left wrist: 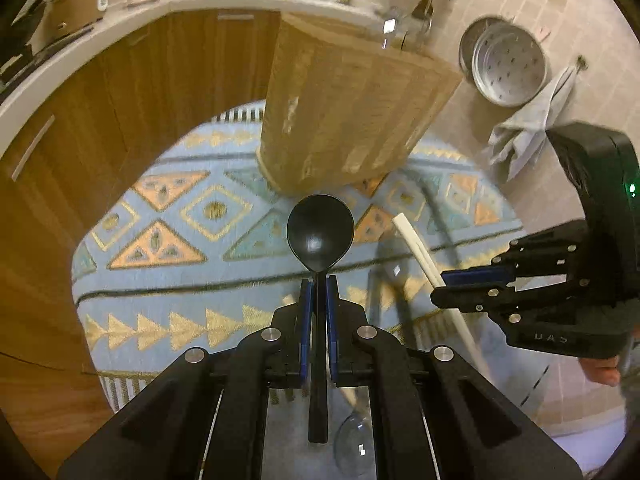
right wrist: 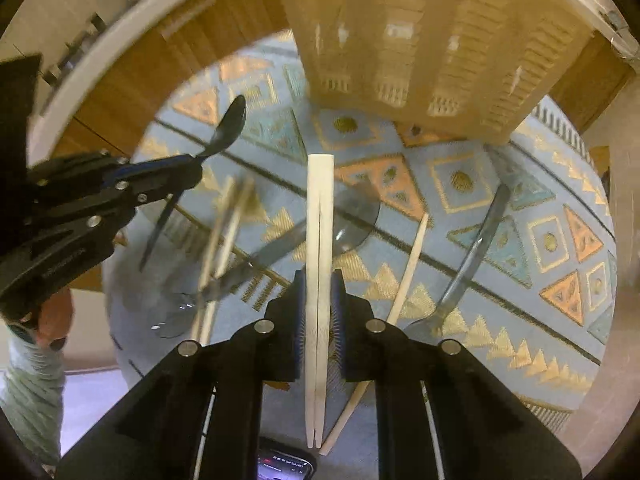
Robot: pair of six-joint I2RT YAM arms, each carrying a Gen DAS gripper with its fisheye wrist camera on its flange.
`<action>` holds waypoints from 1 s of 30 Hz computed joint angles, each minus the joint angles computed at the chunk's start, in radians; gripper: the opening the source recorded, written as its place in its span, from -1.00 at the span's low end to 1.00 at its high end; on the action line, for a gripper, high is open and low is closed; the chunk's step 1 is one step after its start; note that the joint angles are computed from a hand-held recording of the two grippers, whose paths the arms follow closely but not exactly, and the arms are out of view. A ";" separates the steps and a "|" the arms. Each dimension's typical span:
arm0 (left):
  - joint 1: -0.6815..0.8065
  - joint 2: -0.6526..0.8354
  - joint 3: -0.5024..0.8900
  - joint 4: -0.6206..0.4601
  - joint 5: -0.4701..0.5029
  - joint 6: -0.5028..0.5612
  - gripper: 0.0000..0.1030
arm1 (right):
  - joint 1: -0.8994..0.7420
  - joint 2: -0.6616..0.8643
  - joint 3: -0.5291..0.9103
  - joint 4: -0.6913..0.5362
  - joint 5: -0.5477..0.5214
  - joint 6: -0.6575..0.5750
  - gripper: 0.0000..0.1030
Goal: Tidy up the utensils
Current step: 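Grasp the black spoon with the left tool while the right tool grasps wooden chopsticks, then lift the black spoon and chopsticks and lower them into the basket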
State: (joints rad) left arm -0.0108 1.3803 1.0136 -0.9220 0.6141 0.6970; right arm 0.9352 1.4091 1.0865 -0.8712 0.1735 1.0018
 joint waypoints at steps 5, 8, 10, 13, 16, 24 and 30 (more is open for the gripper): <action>0.067 -0.028 0.084 -0.101 0.130 0.048 -0.91 | 0.093 -0.151 -0.023 0.011 0.164 -0.002 -0.79; 0.090 -0.060 0.135 -0.128 0.211 0.028 -0.91 | 0.147 -0.228 0.000 0.014 0.290 -0.007 -0.79; 0.104 -0.073 0.174 -0.127 0.281 -0.013 -0.91 | 0.146 -0.285 0.019 0.020 0.360 -0.039 -0.79; 0.066 -0.135 0.170 0.040 0.312 -0.198 -0.91 | 0.152 -0.306 0.098 -0.012 0.506 -0.076 -0.79; 0.015 -0.172 0.148 0.232 0.335 -0.398 -0.91 | 0.116 -0.338 0.136 -0.005 0.579 -0.122 -0.79; -0.253 -0.238 -0.100 0.962 0.000 -0.821 -0.91 | 0.017 -0.410 0.115 0.118 0.819 -0.328 -0.79; -0.346 -0.092 -0.119 1.159 -0.170 -0.894 -0.91 | -0.152 -0.438 -0.023 0.406 0.791 -0.543 -0.79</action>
